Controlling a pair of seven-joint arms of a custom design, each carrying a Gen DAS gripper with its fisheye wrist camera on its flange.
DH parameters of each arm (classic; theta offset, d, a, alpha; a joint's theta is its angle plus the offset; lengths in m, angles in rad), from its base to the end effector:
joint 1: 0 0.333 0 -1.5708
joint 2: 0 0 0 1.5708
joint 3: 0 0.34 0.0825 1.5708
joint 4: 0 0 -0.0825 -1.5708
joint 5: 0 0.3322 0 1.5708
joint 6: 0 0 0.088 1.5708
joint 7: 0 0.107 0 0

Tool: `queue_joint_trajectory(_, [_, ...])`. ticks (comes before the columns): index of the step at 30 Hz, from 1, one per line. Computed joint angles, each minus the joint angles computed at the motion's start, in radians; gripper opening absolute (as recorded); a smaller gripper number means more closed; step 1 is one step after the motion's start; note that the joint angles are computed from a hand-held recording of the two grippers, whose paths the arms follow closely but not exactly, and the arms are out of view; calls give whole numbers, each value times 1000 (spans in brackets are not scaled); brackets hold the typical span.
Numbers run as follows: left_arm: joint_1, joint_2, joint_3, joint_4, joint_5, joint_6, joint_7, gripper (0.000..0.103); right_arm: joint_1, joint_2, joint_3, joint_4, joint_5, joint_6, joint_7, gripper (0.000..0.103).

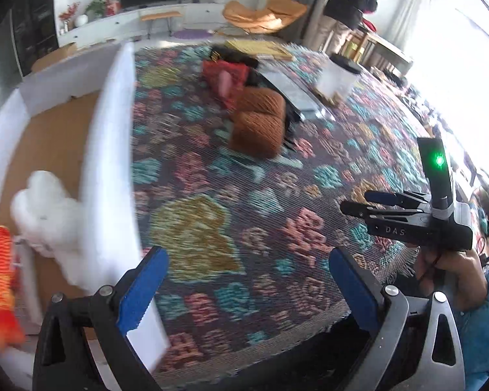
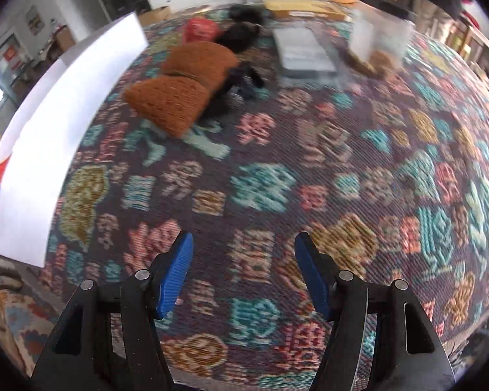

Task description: Organize soft objects

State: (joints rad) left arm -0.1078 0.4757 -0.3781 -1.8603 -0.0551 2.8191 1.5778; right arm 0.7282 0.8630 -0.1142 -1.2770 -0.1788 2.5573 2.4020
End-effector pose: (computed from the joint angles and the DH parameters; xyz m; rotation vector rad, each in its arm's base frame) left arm 0.5933 -0.2705 0.3907 -1.6649 2.4106 -0.8011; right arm 0.6023 0.4635 0.3218 -1.8936 1.9520 -0.3202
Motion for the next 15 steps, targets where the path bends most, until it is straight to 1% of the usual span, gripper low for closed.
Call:
queue_joint_trajectory(1, [-46,40,21,39,25,-7,-30,98,20,-22,-33,-61,-15,36,51,68])
queue_joint_trajectory(2, [-89,91,45,87,56,-11,-58,98,34,-44,-57,-124,-28,93,95,68])
queue_joint_trajectory(3, [-151,142,95,147,102,-39,-109,98,34,-66,-59,-178,-75,157,152,68])
queue_joint_trajectory(4, [-199,185,139,202,147,-71,-155,98,65,-71,-96,-197,-54,167,155,68])
queue_joint_trajectory(5, [-218,209,154,223,176,-81,-175,99,79,-69,-108,-194,-69,158,163,68])
queue_joint_trajectory(7, [-270,205,212,192,282,-1,-220,100,90,-59,-111,-172,-95,126,156,73])
queue_joint_trajectory(9, [-293,215,239,188,344,24,-256,103,88,-43,-107,-138,-111,92,150,76])
queue_joint_trajectory(10, [-297,216,248,176,361,59,-290,103,87,-33,-103,-119,-118,75,146,79])
queue_joint_trajectory(11, [-309,217,259,175,375,66,-324,103,89,-23,-101,-99,-129,52,140,81])
queue_joint_trajectory(12, [-317,210,267,172,389,55,-352,103,94,-9,-102,-72,-142,18,132,82])
queue_joint_trajectory(13, [-318,209,268,179,398,35,-375,103,98,-9,-105,-77,-156,17,139,82])
queue_joint_trajectory(15, [-316,206,264,180,418,14,-406,103,83,-22,-90,-105,-160,49,147,83])
